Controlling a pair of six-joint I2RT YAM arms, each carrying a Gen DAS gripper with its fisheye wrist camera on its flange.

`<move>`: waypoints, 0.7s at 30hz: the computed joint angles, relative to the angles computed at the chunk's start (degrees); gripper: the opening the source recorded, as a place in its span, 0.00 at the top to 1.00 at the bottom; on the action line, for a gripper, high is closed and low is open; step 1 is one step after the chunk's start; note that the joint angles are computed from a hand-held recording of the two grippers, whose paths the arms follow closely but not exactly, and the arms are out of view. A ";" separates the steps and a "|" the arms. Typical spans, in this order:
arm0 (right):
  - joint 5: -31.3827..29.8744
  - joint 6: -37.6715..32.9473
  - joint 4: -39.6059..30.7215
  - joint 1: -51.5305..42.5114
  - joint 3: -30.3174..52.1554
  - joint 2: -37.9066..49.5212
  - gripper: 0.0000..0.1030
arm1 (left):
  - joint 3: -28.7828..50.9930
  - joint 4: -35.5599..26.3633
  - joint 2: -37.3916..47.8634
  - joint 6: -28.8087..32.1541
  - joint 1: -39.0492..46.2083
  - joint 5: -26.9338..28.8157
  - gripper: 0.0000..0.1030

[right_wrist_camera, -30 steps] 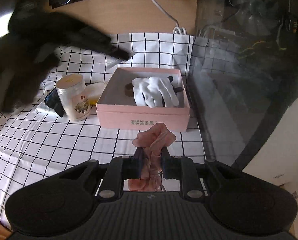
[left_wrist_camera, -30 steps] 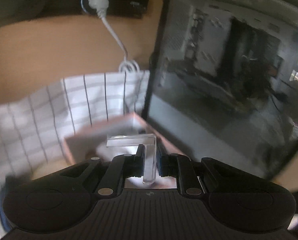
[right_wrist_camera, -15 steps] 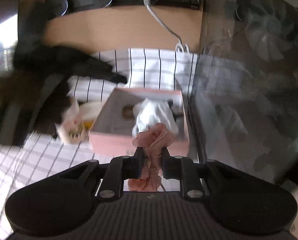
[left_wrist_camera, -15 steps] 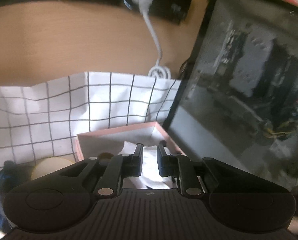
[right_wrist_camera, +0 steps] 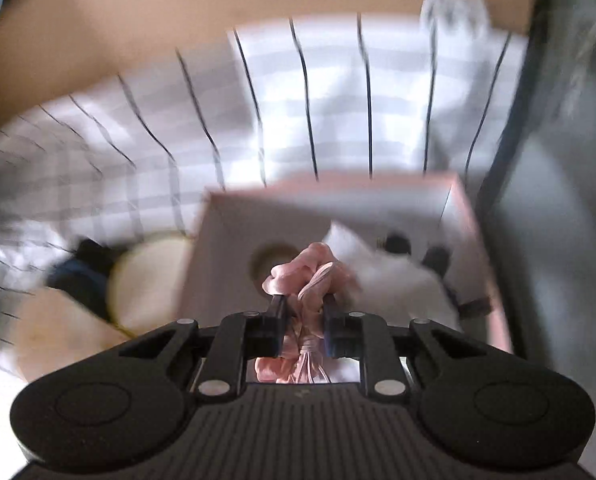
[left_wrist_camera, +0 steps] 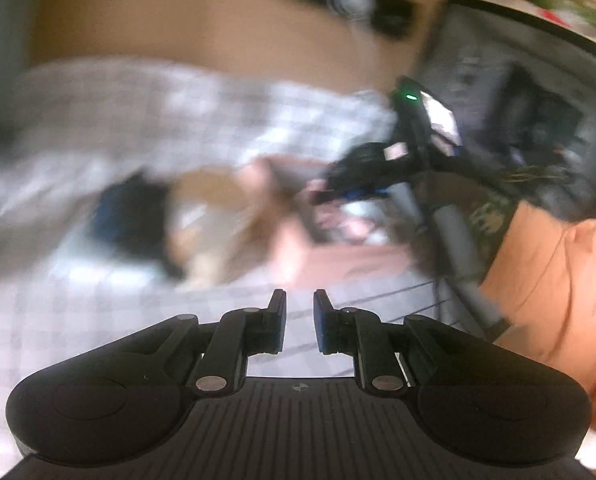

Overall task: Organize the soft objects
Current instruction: 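Carry both items to the pink box and open both tools to release them, then move both open tools back toward the table items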

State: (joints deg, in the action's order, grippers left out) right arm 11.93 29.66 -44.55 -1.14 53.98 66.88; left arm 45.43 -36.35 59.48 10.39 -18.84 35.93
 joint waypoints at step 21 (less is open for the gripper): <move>15.98 5.41 -12.51 17.27 5.47 -9.29 0.32 | -3.18 4.12 9.04 4.68 18.77 -3.12 0.84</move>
